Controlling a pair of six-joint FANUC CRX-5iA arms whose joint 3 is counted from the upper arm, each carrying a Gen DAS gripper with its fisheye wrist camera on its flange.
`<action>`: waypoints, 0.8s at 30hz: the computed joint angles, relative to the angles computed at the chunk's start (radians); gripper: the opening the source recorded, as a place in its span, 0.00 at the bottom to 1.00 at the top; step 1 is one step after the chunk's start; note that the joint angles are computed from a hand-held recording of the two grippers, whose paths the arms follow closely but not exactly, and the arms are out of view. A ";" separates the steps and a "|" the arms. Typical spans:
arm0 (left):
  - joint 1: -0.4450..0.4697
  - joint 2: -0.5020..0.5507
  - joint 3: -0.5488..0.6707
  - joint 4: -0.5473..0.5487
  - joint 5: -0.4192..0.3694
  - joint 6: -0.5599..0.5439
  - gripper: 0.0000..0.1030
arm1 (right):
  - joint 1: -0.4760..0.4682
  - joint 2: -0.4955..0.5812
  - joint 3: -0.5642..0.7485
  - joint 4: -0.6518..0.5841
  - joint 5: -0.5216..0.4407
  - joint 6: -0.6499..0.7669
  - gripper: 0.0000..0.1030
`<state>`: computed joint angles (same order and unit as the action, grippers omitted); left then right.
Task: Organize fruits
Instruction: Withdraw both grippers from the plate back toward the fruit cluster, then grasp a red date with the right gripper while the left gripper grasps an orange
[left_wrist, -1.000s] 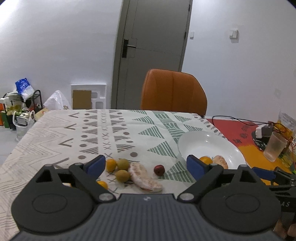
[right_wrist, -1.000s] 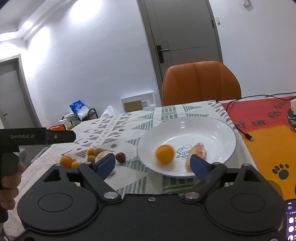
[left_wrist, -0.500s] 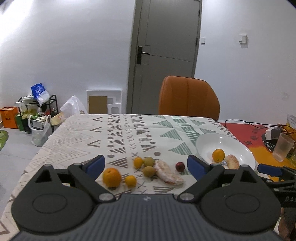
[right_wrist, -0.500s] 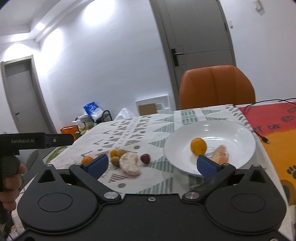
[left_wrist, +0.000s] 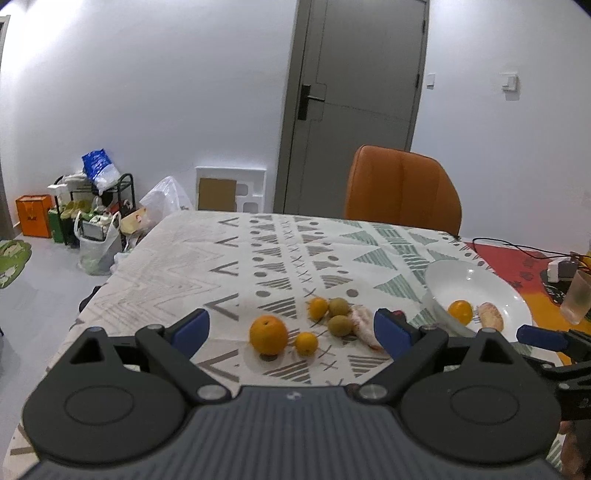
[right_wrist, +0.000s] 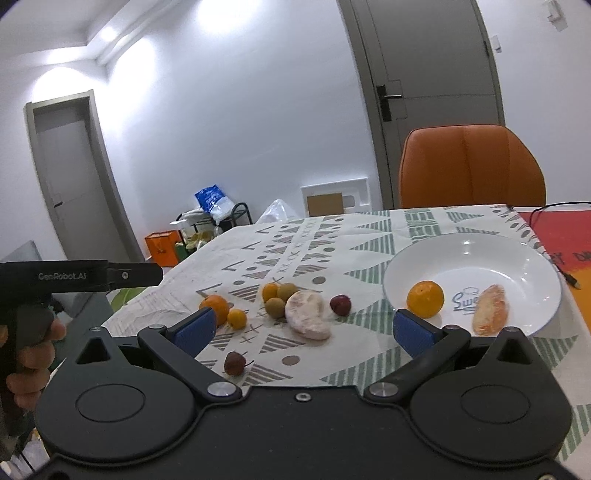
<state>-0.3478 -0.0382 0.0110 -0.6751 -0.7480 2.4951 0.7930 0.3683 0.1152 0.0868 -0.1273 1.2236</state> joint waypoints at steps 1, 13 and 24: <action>0.003 -0.001 -0.004 0.001 -0.001 0.002 0.92 | 0.001 0.003 0.011 -0.025 -0.011 0.027 1.00; 0.094 -0.021 -0.081 0.124 0.066 -0.065 0.92 | 0.010 0.057 0.119 -0.187 -0.113 0.211 0.99; 0.137 -0.012 -0.115 0.187 0.113 -0.102 0.90 | 0.009 0.125 0.249 -0.320 -0.240 0.359 0.70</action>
<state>-0.2106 -0.0497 -0.1041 -0.4877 -0.6355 2.3933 0.8021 0.4929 0.3644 -0.2332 -0.3672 1.5829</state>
